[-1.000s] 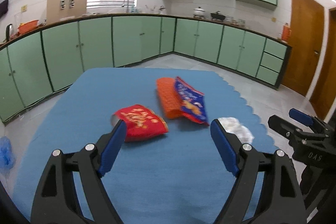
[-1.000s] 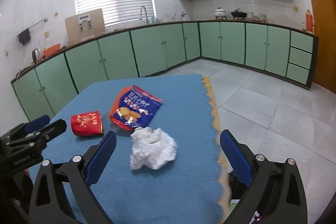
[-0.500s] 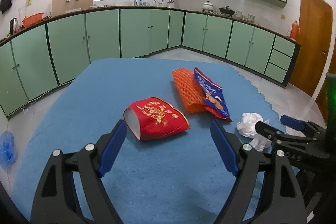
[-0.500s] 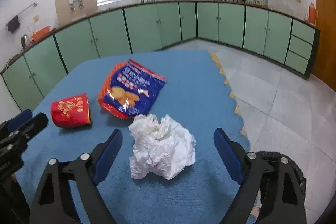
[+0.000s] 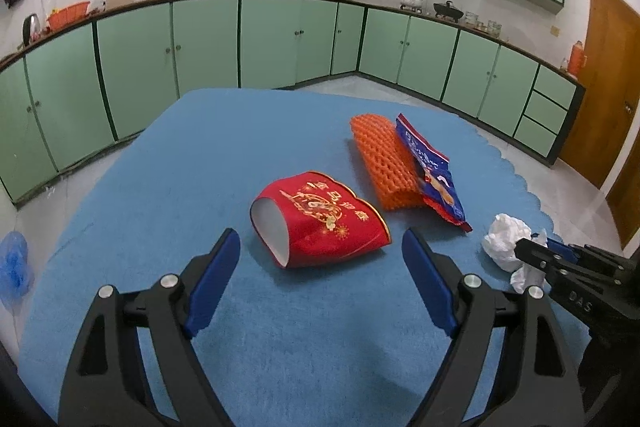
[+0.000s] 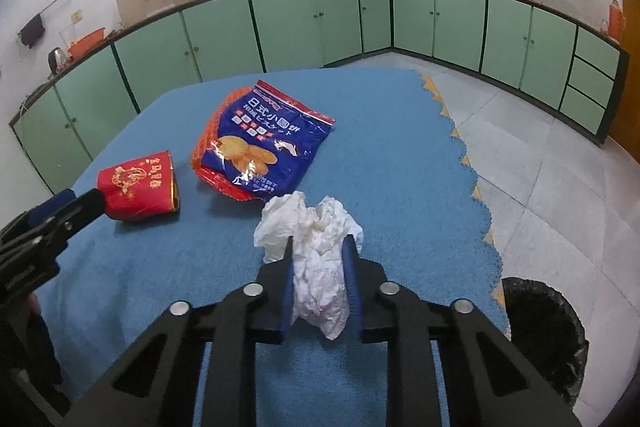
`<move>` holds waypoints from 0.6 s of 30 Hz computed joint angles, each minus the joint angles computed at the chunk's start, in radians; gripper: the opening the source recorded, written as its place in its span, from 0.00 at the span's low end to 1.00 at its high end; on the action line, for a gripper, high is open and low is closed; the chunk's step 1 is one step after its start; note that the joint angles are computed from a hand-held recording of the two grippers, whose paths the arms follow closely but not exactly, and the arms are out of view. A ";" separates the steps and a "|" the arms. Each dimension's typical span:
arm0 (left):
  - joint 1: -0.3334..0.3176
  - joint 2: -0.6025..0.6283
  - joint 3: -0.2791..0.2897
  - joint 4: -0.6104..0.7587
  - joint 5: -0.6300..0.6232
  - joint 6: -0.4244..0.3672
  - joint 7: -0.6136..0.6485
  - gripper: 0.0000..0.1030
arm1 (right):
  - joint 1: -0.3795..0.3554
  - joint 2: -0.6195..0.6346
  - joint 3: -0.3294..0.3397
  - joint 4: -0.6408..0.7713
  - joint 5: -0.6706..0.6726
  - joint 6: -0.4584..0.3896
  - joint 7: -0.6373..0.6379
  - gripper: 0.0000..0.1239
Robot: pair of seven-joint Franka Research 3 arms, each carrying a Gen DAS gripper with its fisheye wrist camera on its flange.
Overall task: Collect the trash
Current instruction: 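Grasp the crumpled white tissue with the right gripper, then grasp the red paper packet with the left gripper while the right holds the tissue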
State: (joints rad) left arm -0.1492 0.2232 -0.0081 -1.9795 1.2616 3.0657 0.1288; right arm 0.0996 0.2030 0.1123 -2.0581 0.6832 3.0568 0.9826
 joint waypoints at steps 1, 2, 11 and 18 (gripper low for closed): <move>0.004 0.007 -0.005 0.006 -0.018 0.000 0.018 0.79 | -0.004 -0.001 0.004 0.002 0.007 -0.002 -0.007 0.16; 0.006 0.015 -0.009 0.014 -0.039 -0.002 0.038 0.80 | -0.008 -0.002 0.009 0.005 0.017 -0.003 -0.017 0.16; -0.002 0.086 -0.031 0.086 -0.311 -0.036 0.285 0.83 | -0.016 -0.006 0.025 0.023 0.091 -0.006 -0.113 0.16; -0.052 0.148 -0.013 0.178 -0.423 -0.145 0.382 0.85 | -0.018 -0.002 0.021 0.035 0.131 -0.016 -0.148 0.16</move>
State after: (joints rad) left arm -0.2016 0.3715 -0.0211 -1.8017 0.8382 2.9203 0.5110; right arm 0.0817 0.2006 0.1336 -2.0236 0.8138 3.0413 0.8350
